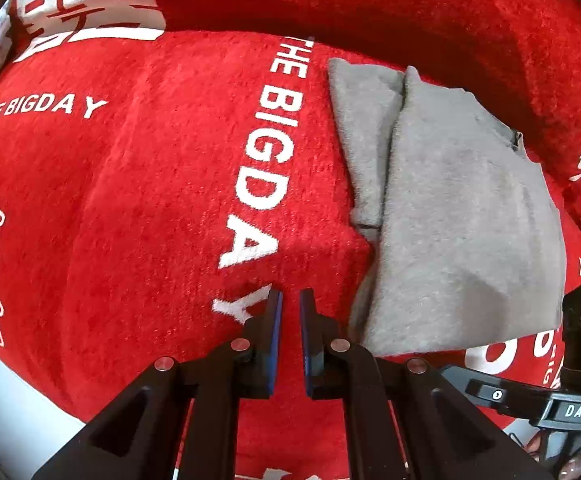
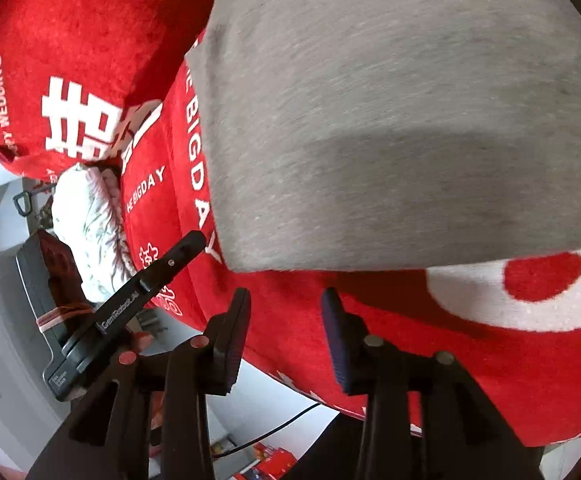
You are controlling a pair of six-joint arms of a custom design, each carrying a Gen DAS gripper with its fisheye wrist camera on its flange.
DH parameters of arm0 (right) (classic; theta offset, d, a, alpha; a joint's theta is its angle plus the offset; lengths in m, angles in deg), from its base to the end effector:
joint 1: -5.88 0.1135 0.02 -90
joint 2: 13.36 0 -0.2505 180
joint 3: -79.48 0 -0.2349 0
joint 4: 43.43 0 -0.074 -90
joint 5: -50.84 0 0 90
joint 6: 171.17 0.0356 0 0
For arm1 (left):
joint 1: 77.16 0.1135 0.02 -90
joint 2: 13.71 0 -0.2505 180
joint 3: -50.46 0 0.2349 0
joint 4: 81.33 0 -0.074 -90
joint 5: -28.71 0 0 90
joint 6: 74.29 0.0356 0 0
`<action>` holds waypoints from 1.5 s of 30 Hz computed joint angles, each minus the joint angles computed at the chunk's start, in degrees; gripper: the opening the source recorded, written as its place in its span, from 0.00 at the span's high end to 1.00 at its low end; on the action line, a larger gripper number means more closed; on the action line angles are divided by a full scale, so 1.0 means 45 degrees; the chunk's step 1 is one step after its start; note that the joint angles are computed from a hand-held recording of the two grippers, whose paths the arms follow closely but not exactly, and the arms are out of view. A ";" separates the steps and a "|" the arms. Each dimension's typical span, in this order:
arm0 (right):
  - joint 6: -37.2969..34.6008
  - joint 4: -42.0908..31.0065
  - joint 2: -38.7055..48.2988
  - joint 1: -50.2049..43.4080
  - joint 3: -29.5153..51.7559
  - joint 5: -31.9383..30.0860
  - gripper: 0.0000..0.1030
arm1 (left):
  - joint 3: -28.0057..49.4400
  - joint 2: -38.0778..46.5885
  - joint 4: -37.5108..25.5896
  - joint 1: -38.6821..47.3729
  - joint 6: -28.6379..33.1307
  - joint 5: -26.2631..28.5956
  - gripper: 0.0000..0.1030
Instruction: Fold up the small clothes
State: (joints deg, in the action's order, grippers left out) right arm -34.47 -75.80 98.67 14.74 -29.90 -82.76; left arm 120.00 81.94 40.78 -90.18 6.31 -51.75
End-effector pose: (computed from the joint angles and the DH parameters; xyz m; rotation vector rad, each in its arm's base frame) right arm 0.3104 0.0732 0.0945 -0.7542 -2.6908 -1.1726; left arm 0.2588 -0.0659 0.1509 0.1100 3.0566 -0.2815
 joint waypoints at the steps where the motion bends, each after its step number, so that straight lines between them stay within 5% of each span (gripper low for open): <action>1: -0.0043 0.0000 -0.0058 -0.0094 -0.0110 0.0001 0.60 | 0.0042 0.0045 -0.0015 -0.0038 -0.0031 0.0002 0.77; 2: -0.0028 0.0023 -0.0063 -0.0133 -0.0132 0.0001 0.60 | 0.0116 0.0111 -0.0073 -0.0093 -0.0088 -0.0007 0.50; 3: -0.0159 -0.0046 -0.0129 -0.0223 -0.0205 -0.0024 0.60 | 0.0272 0.0261 -0.0255 -0.0160 -0.0212 -0.0101 0.02; 22: -0.0537 -0.0127 -0.0852 -0.0601 -0.0616 0.0235 0.39 | 0.0413 0.1719 0.0909 -0.0439 -0.1184 -0.1187 0.01; 45: 0.3454 0.4493 -0.1676 -0.0974 -0.3587 0.0114 0.39 | 0.2131 0.3717 0.0970 0.0331 0.0005 -0.0545 0.01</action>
State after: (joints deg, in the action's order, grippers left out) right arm -18.93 -55.58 91.12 10.35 -46.04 -82.25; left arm 129.59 98.67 45.15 -88.69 6.33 -54.20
